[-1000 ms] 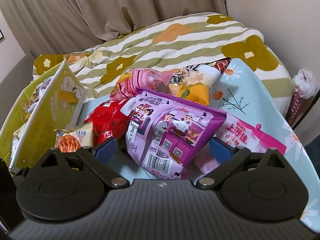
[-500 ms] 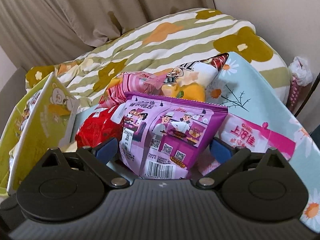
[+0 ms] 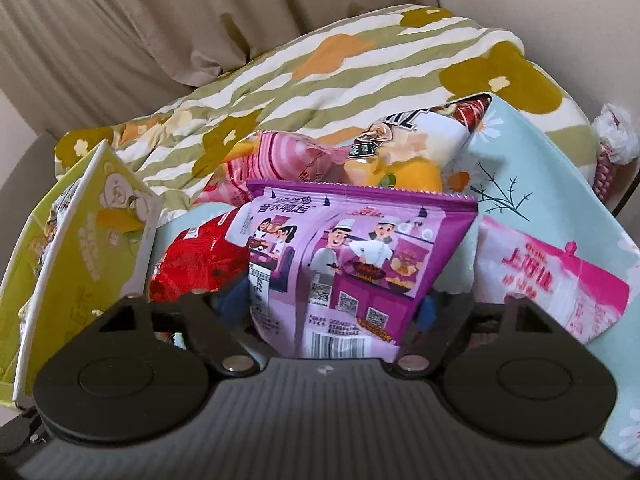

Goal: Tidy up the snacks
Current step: 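Carry both bags over the cardboard box and release them inside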

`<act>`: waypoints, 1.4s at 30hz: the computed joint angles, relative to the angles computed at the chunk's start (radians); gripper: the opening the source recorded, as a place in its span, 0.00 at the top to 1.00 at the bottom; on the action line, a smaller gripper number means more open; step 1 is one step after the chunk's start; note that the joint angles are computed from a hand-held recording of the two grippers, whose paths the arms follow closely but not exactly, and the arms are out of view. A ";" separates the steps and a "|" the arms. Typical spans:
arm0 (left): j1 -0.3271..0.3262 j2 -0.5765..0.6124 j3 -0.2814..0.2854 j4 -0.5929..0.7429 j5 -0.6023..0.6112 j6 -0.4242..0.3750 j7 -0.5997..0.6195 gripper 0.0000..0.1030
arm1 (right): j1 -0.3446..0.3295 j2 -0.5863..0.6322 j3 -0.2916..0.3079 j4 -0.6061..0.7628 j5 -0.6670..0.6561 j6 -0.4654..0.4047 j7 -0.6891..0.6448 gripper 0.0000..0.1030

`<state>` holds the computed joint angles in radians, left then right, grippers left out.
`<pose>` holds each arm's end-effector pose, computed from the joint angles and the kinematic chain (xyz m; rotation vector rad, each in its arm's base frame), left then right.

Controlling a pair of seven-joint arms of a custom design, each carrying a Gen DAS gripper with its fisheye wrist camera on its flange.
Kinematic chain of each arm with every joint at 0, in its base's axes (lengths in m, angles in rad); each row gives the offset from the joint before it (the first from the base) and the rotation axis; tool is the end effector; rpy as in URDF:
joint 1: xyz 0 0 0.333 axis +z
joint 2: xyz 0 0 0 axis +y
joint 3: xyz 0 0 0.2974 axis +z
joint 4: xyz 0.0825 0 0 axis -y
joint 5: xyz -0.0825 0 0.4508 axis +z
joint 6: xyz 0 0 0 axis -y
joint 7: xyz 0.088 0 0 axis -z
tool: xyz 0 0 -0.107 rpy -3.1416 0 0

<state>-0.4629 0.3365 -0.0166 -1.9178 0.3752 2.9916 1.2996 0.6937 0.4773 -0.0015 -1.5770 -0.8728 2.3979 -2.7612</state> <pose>0.6197 -0.3508 0.3421 -1.2492 2.2446 -0.7980 0.5946 0.4855 0.3541 -1.0414 2.2299 -0.5541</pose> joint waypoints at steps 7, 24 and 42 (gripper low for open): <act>0.015 -0.044 -0.028 -0.035 -0.031 0.021 0.022 0.47 | 0.005 -0.053 0.009 -0.046 -0.024 -0.012 -0.006 0.25; 0.004 -0.263 0.007 -0.161 0.216 0.123 -0.299 0.47 | -0.005 -0.222 0.088 -0.126 -0.163 -0.159 -0.060 0.26; 0.287 -0.294 -0.076 -0.058 0.307 0.056 -0.357 0.47 | 0.063 0.141 0.035 0.455 -0.130 0.004 -0.338 0.25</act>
